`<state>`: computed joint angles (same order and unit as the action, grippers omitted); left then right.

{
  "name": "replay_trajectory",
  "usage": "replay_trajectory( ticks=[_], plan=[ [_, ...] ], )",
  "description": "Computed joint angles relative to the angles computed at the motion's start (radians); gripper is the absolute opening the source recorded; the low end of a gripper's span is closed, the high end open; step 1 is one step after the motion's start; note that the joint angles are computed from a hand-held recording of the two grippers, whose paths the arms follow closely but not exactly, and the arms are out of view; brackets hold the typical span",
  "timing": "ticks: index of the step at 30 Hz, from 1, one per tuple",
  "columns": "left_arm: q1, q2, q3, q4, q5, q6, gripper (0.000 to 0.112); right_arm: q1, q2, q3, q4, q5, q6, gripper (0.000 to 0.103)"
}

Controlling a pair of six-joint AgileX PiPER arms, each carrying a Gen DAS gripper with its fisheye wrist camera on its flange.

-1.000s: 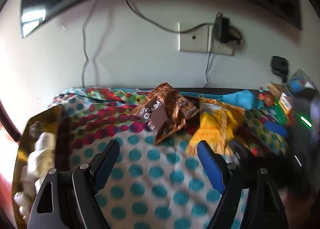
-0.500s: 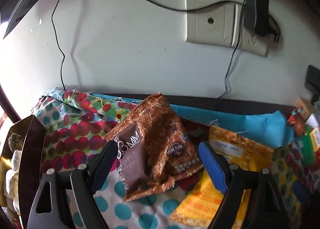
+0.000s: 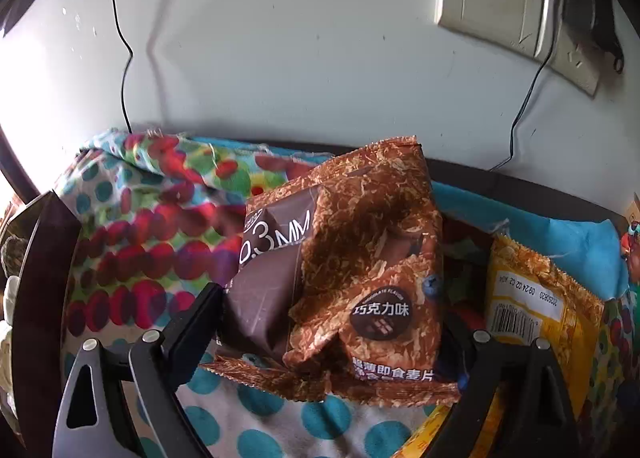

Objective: Organize objects
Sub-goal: 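Grasp the brown chocolate snack bag with the left gripper, then carry the brown snack bag into the gold tin and release it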

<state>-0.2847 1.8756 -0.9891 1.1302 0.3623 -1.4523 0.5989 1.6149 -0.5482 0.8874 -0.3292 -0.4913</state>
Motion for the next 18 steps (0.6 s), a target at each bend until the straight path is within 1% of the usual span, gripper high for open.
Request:
replay_trajectory(
  ticks=[2,5,6,11,13,18],
  plan=[
    [-0.007,-0.019,0.027,0.091,0.001,-0.074,0.094,0.003,0.001,-0.003,0.013,0.001,-0.013,0.103],
    [-0.018,-0.061,0.078,0.24,0.006,-0.205,0.089,0.005,0.001,-0.005,0.026,0.0,-0.025,0.103],
    [-0.02,-0.075,0.092,0.257,0.008,-0.217,0.089,0.008,0.002,-0.006,0.039,-0.003,-0.037,0.103],
    [-0.003,-0.119,0.134,0.244,-0.008,-0.199,0.088,0.015,0.009,-0.017,0.085,-0.008,-0.084,0.103],
    [0.012,-0.131,0.151,0.267,-0.013,-0.217,0.088,0.016,0.01,-0.02,0.093,-0.007,-0.09,0.103],
    [0.006,-0.176,0.226,0.323,-0.011,-0.301,0.088,0.019,0.012,-0.027,0.137,-0.01,-0.133,0.103]
  ],
)
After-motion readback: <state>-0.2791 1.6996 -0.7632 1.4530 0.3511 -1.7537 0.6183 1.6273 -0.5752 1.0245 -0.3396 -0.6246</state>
